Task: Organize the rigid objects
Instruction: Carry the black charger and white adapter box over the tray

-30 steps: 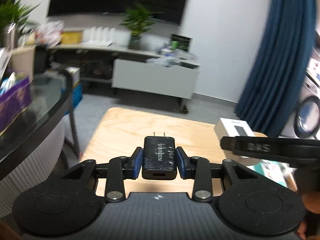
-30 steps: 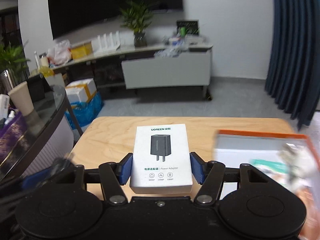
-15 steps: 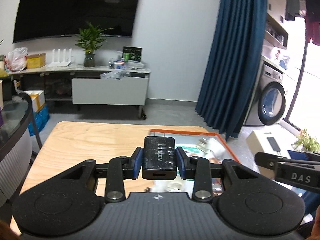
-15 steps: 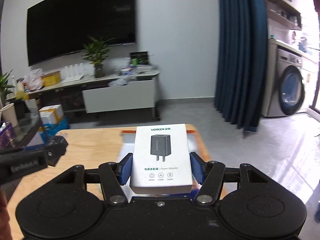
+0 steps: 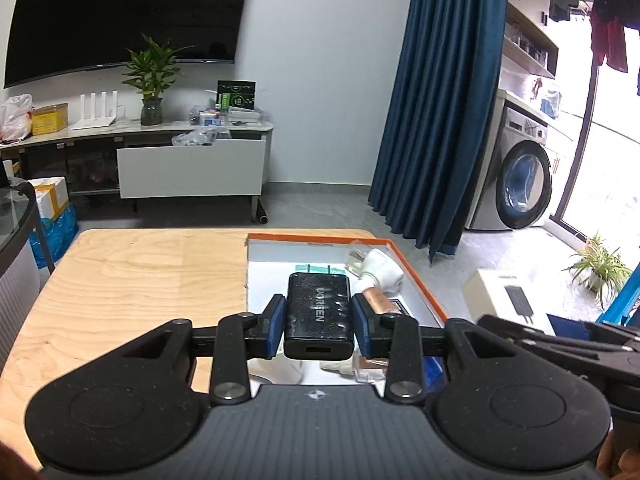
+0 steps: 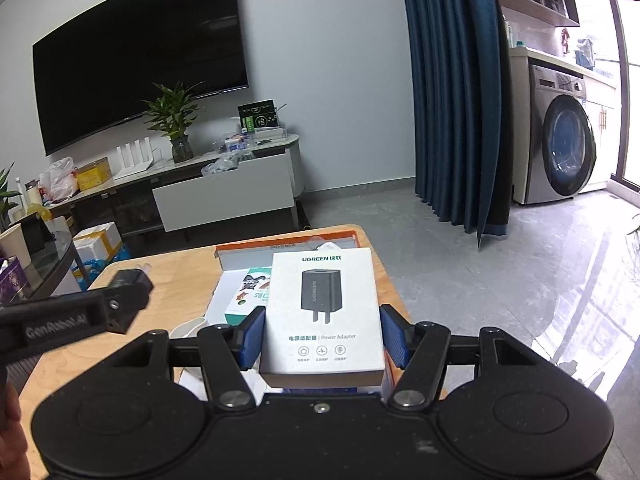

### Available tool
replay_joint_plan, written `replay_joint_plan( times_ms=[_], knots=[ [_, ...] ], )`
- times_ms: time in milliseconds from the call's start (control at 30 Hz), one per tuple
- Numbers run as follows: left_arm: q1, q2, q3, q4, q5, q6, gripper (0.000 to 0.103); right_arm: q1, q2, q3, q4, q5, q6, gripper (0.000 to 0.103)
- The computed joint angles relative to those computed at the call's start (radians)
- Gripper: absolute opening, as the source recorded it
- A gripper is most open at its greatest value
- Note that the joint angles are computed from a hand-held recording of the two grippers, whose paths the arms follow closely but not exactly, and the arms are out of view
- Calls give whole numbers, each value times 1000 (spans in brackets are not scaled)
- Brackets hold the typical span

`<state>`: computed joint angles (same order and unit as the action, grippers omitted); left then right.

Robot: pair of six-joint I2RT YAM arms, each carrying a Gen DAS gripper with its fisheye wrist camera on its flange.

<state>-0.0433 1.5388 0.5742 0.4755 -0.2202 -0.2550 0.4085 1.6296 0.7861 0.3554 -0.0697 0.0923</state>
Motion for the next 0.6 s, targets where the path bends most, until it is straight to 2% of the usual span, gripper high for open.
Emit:
replay_joint_plan(
  times_ms=[600],
  knots=[
    [-36, 23, 28, -38, -46, -20, 36, 13, 29, 106, -66, -14, -33, 72]
  ],
)
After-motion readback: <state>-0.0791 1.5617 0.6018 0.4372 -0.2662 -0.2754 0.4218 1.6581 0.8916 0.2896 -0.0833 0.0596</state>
